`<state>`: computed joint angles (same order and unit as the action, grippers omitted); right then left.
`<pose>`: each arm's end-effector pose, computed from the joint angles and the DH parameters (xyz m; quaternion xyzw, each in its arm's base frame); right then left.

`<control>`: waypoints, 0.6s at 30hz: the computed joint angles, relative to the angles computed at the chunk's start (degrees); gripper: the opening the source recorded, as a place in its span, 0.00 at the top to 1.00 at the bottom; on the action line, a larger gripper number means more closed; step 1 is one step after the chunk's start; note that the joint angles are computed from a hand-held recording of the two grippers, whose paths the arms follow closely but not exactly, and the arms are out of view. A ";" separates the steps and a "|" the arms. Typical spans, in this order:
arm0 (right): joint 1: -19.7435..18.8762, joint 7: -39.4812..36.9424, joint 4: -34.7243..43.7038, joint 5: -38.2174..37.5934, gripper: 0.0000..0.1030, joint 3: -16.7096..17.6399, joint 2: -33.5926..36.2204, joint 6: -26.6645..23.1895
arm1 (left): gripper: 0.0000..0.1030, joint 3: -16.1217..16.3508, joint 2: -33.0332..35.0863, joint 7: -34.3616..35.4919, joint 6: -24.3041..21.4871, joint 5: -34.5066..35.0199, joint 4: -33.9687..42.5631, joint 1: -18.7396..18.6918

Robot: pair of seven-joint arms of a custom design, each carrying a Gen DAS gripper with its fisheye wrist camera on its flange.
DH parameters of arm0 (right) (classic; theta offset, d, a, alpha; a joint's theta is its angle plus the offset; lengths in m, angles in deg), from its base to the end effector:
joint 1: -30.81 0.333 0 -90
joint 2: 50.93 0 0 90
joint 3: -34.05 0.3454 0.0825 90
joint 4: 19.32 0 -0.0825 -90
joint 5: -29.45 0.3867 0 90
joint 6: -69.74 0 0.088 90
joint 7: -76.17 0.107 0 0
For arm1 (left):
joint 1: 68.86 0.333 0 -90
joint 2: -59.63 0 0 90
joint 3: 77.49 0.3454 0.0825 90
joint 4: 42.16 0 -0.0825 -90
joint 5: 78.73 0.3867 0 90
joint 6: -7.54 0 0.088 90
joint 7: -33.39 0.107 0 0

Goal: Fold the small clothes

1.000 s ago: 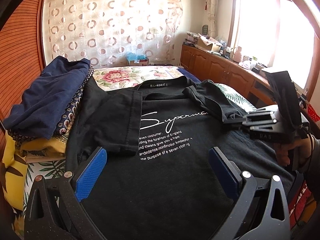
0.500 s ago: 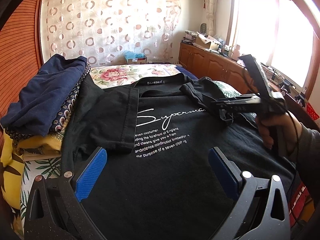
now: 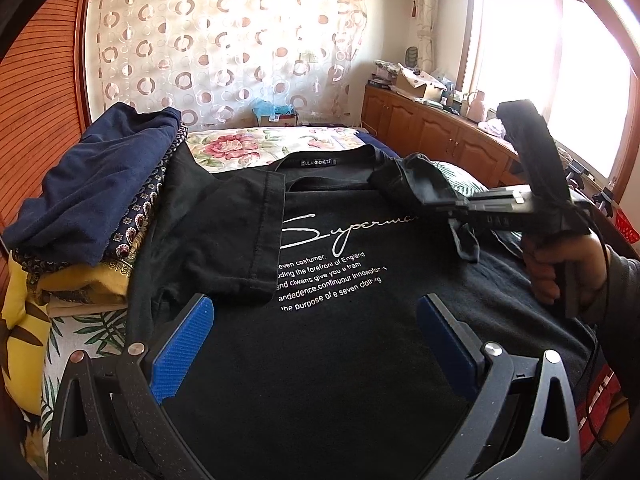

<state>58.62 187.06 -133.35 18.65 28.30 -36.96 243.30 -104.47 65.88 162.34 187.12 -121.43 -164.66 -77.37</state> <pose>0.6007 0.2642 0.4625 -0.7166 0.5788 -0.2055 0.3305 0.5238 -0.2903 0.4762 -0.4475 0.7809 -0.4035 0.1649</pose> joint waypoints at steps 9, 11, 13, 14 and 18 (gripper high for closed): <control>1.43 0.78 -1.59 -2.68 0.67 -1.03 -0.96 -0.11 | 0.01 0.05 -0.11 0.06 0.30 -0.29 -0.10 0.45; 3.85 5.95 -2.74 -7.42 0.61 -4.90 -2.05 0.43 | 0.01 0.14 -0.03 -0.01 0.38 -0.09 -0.02 0.50; 5.77 12.74 -3.22 -13.70 0.59 -8.67 -2.67 -0.21 | 0.01 0.46 0.02 -0.84 0.58 0.82 0.04 0.39; 6.44 15.78 -3.26 -16.61 0.58 -9.93 -2.94 -0.92 | 0.01 0.45 0.11 -1.08 0.68 1.12 0.15 0.51; 8.04 27.64 -2.93 -28.56 0.58 -14.05 -3.32 -5.08 | 0.01 0.61 0.30 -3.11 1.04 3.11 0.30 0.95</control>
<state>66.66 214.69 -136.27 -9.92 14.25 -40.27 238.22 -103.86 66.18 159.23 188.16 -118.32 -164.36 -76.42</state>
